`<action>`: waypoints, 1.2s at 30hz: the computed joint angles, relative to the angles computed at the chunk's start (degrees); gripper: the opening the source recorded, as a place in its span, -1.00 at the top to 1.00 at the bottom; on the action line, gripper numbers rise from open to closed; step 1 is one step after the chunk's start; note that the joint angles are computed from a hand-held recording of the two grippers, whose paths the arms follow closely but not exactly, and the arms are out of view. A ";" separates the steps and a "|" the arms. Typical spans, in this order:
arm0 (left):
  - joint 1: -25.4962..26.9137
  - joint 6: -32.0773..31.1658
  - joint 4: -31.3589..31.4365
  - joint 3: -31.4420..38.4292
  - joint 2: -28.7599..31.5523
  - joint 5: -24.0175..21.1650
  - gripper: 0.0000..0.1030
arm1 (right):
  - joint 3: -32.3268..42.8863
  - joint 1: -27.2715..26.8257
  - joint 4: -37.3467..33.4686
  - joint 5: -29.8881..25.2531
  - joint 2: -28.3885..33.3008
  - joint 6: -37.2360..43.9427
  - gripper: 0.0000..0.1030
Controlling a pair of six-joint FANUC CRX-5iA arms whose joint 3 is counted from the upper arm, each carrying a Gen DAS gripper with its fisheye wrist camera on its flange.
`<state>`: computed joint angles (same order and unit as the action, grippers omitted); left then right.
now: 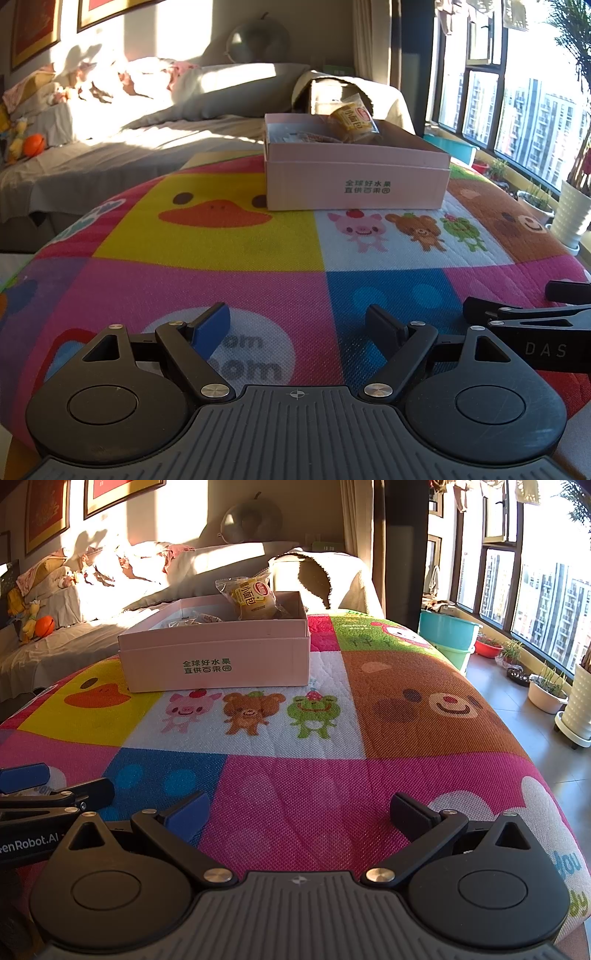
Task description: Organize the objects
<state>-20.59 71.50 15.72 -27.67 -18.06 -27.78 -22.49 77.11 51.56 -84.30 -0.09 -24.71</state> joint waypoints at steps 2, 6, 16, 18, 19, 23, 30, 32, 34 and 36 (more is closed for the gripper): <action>-0.04 0.26 -0.53 0.14 0.02 -0.03 -0.67 | 0.02 0.00 0.02 -0.01 0.02 0.00 -1.00; -0.04 0.08 -0.15 0.03 0.00 0.01 -0.67 | -0.02 -0.02 0.02 0.03 -0.01 -0.03 -1.00; 0.26 -0.93 0.89 -0.25 -0.21 -0.19 -0.67 | 0.03 0.04 -0.01 -0.07 0.04 0.00 -1.00; 0.23 -0.95 1.11 -0.35 -0.26 -0.18 -0.67 | 0.03 0.07 -0.03 -0.08 0.06 -0.04 -1.00; 0.21 -0.92 1.11 -0.39 -0.32 -0.17 -0.67 | 0.03 0.08 -0.02 -0.09 0.06 -0.05 -1.00; 0.33 -1.46 1.90 -0.52 -0.30 -0.16 -0.67 | 0.06 0.12 -0.04 -0.10 0.06 -0.08 -1.00; 0.37 -1.54 2.07 -0.53 -0.30 -0.21 -0.67 | 0.07 0.02 -0.03 -0.06 0.08 0.03 -1.00; 0.63 -2.74 3.45 -0.89 -0.24 0.03 -0.67 | 0.04 0.00 0.00 -0.03 0.06 0.02 -1.00; 0.70 -3.03 3.71 -0.91 -0.17 0.06 -0.67 | 0.02 0.01 0.01 -0.02 0.08 -0.03 -1.00; 0.49 -2.26 2.58 -0.54 -0.06 -0.06 -0.67 | 0.02 -0.03 0.02 0.00 0.08 0.00 -1.00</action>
<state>-20.10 69.24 18.30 -28.21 -18.11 -27.84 -22.47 77.07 51.58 -84.30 -0.01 -24.71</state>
